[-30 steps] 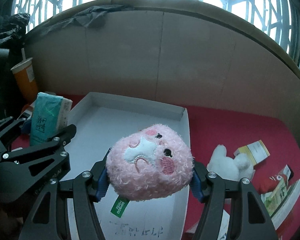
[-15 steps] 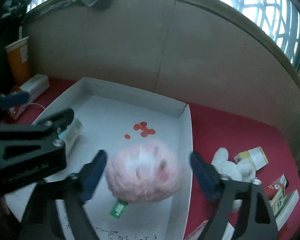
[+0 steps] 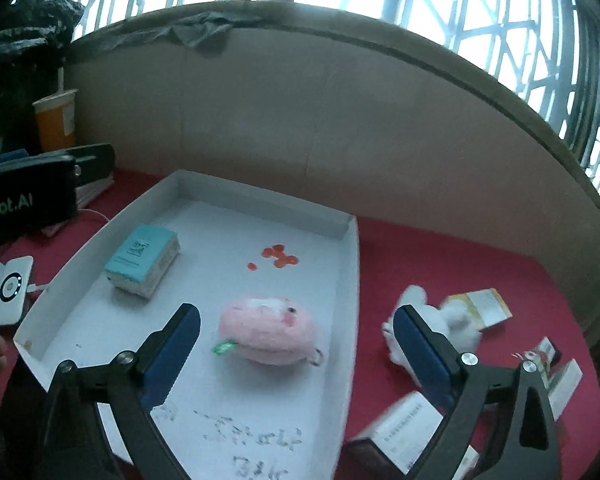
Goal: Organize objects
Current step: 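Move both tools back over the table toward the remaining boxes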
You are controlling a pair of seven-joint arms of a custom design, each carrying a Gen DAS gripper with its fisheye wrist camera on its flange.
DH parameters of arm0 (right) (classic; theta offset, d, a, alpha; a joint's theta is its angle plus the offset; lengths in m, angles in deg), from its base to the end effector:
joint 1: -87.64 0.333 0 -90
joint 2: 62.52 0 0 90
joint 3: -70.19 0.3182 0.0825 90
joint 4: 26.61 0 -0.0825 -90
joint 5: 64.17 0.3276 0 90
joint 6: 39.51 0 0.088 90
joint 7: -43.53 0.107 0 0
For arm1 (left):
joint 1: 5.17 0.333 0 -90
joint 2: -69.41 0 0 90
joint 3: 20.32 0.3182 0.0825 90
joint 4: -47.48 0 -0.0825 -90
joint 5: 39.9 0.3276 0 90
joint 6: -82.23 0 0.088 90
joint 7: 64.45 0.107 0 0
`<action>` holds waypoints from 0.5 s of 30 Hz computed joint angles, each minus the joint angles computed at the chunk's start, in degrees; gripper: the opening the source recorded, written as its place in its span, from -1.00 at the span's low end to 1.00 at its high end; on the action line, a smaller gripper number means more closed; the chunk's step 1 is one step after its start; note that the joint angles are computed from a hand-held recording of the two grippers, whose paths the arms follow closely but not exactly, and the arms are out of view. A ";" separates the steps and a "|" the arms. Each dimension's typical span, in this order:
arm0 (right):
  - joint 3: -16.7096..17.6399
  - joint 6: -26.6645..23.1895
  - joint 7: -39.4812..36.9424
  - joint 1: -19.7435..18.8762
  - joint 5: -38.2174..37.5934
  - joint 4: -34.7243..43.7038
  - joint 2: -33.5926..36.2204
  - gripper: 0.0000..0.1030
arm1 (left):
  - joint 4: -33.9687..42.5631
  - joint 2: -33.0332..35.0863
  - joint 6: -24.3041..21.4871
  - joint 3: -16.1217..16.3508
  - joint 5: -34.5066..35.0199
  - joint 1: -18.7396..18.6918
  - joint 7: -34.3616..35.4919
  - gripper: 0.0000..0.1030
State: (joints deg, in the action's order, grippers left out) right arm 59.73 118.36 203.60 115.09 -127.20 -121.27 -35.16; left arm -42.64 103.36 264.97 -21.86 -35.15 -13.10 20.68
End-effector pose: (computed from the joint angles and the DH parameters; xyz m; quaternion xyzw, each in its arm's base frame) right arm 0.6158 0.2482 0.4208 -0.6467 0.6183 -0.3751 0.2424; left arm 0.6907 -0.1179 0.4552 -0.5677 0.6615 -0.3788 0.3108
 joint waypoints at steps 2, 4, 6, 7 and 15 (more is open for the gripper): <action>-0.73 0.68 2.91 0.38 -1.81 -2.53 -1.92 0.93 | -0.65 -0.42 -0.70 -2.70 -0.28 1.98 0.86 1.00; -1.29 1.54 6.69 0.48 -5.05 -4.91 -3.91 0.93 | -2.88 -1.64 -0.16 -5.76 -0.84 4.08 1.87 1.00; -0.98 2.37 9.71 -0.40 -8.05 -7.02 -5.82 0.93 | -5.19 -2.85 0.16 -8.90 -1.33 6.23 3.21 1.00; -0.98 3.46 12.03 -1.21 -9.69 -9.10 -7.53 0.93 | -6.21 -3.35 0.26 -10.25 -1.52 7.18 3.99 1.00; 1.04 10.44 15.34 -10.78 -10.72 -18.62 -12.38 0.93 | -14.18 -6.64 1.02 -23.85 -4.84 17.31 11.51 1.00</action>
